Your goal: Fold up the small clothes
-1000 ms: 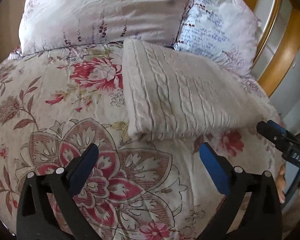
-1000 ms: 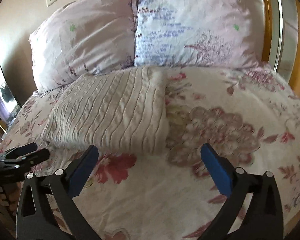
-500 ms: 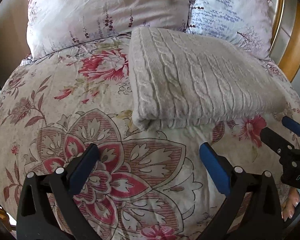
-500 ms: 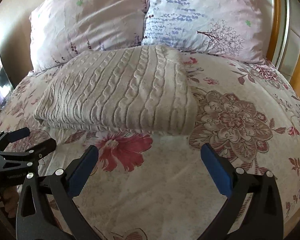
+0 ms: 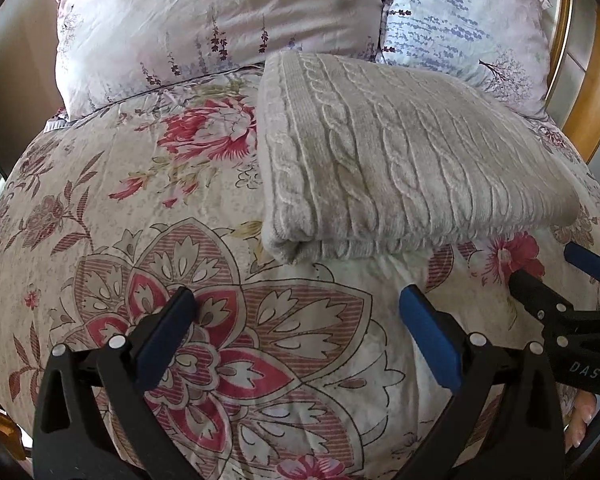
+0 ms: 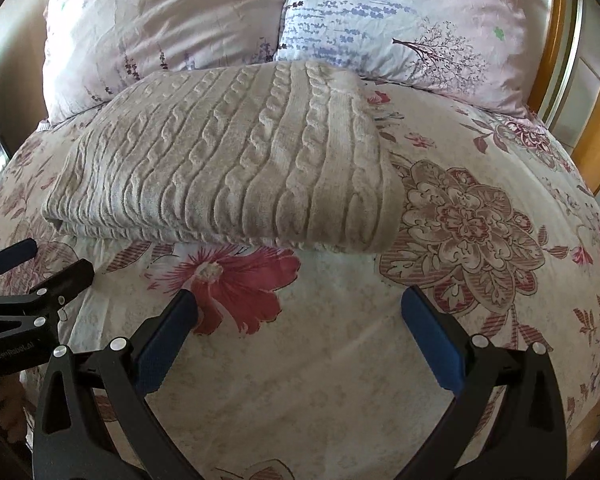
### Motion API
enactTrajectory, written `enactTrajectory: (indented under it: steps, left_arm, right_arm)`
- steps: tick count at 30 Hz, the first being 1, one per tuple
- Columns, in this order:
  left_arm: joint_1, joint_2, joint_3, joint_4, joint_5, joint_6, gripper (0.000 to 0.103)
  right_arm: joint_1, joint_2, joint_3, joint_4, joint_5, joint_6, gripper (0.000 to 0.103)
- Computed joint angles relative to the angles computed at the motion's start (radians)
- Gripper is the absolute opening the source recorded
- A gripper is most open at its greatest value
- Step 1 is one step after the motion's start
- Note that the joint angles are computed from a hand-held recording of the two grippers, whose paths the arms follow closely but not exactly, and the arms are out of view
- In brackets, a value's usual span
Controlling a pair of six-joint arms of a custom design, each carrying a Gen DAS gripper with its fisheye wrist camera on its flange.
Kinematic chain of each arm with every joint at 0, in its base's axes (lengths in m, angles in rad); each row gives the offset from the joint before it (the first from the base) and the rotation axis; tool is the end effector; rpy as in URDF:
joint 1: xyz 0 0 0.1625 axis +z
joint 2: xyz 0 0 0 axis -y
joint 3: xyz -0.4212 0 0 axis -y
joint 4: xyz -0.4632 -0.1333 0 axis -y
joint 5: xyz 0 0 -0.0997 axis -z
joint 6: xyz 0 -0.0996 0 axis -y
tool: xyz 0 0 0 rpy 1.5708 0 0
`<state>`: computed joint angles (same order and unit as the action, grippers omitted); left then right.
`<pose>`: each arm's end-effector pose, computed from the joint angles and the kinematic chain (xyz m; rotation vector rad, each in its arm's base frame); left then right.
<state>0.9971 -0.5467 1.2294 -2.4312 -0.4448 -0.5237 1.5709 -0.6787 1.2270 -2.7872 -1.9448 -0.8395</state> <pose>-0.2602 -0.8140 0.0647 -0.0661 2.1190 -0.8577 0.0970 -0.8588 0.1745 0.8601 -2.3257 0.5934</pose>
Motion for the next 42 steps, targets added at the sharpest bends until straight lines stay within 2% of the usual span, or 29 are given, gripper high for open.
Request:
enactTrajectory:
  steps: [12,42]
  left_arm:
    - [-0.001,0.006,0.008,-0.060,0.012,0.045,0.101]
    - [0.000,0.006,0.007,-0.058,0.012,0.043,0.101]
  right_arm:
    - [-0.001,-0.002,0.003,-0.008,0.004,0.001,0.102]
    - [-0.002,-0.002,0.002,-0.005,0.006,-0.002,0.102]
